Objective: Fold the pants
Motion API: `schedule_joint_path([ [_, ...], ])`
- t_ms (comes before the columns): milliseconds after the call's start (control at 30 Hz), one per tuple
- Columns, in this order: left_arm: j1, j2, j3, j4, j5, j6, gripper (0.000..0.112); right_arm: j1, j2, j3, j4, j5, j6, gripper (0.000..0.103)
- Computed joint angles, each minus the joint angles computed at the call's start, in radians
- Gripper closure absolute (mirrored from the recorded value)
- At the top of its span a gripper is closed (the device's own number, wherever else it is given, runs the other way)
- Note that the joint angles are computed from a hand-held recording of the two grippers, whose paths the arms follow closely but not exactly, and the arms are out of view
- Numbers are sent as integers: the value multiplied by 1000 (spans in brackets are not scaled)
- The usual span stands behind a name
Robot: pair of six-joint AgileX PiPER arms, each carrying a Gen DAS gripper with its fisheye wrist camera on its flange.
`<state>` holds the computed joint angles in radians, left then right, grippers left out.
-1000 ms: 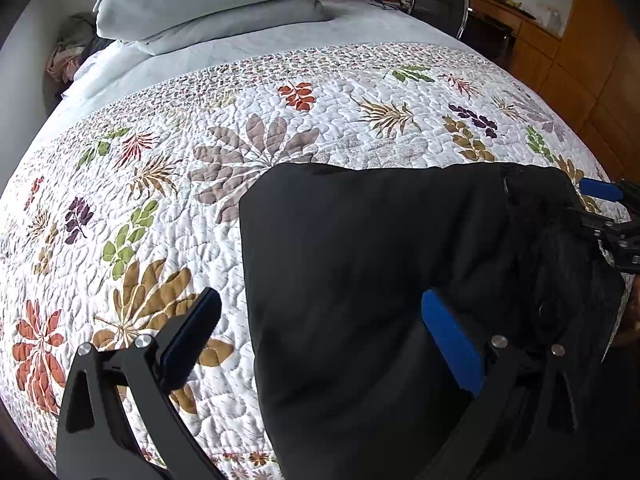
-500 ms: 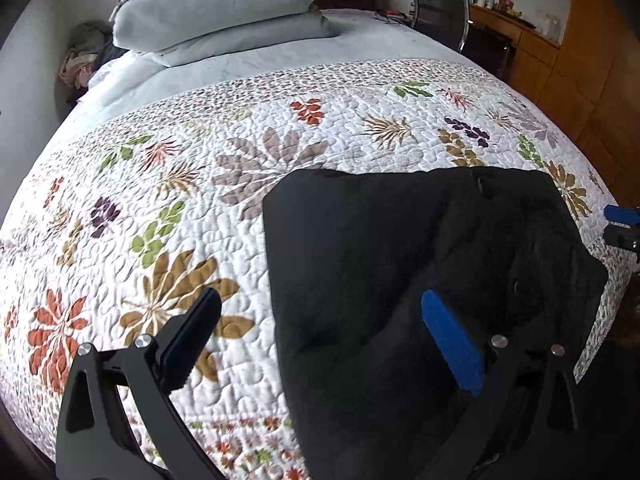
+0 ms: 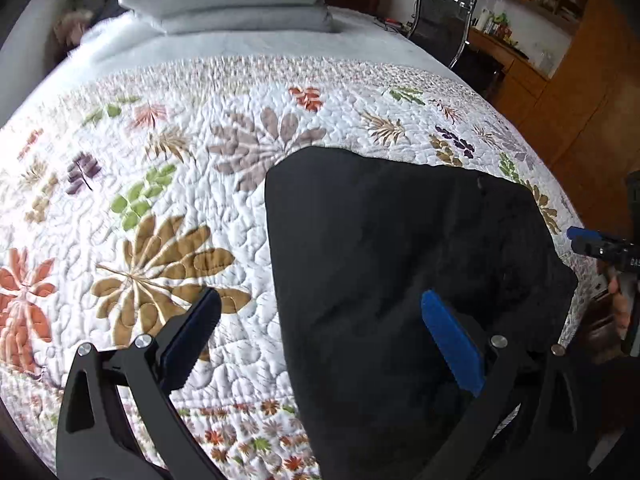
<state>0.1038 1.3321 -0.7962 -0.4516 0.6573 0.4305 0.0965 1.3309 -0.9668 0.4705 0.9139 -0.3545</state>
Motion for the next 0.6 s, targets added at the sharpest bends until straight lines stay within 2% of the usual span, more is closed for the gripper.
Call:
schedule_joint_path([
  [67,12,42,-8,-46,17,71,12,-55,56,-15,79,29,-63,8],
  [133,53,112,-27,-169,73,180,12,-119,131,-27,196,91,-147,8],
  [267,90,220,-53,-325,152,308,12,-165,278,-33,311,188,-234,8],
  [400,43,274,-75,-333,130,285,12,-168,347,-3,351,169,-304,6],
  [467,28,284,-83,-324,124,273,12,-187,371,9,417,205,-382,14],
  [500,14,285,-85,-308,114,264,12,-178,367,14,415,196,-394,19],
  [533,0,288,-88,-288,105,248,12,-166,369,13,400,190,-401,27],
  [567,-4,297,-98,-278,110,237,15,-157,373,9,388,186,-404,30],
  [600,-10,305,-109,-270,116,220,19,-155,374,6,389,189,-412,40],
])
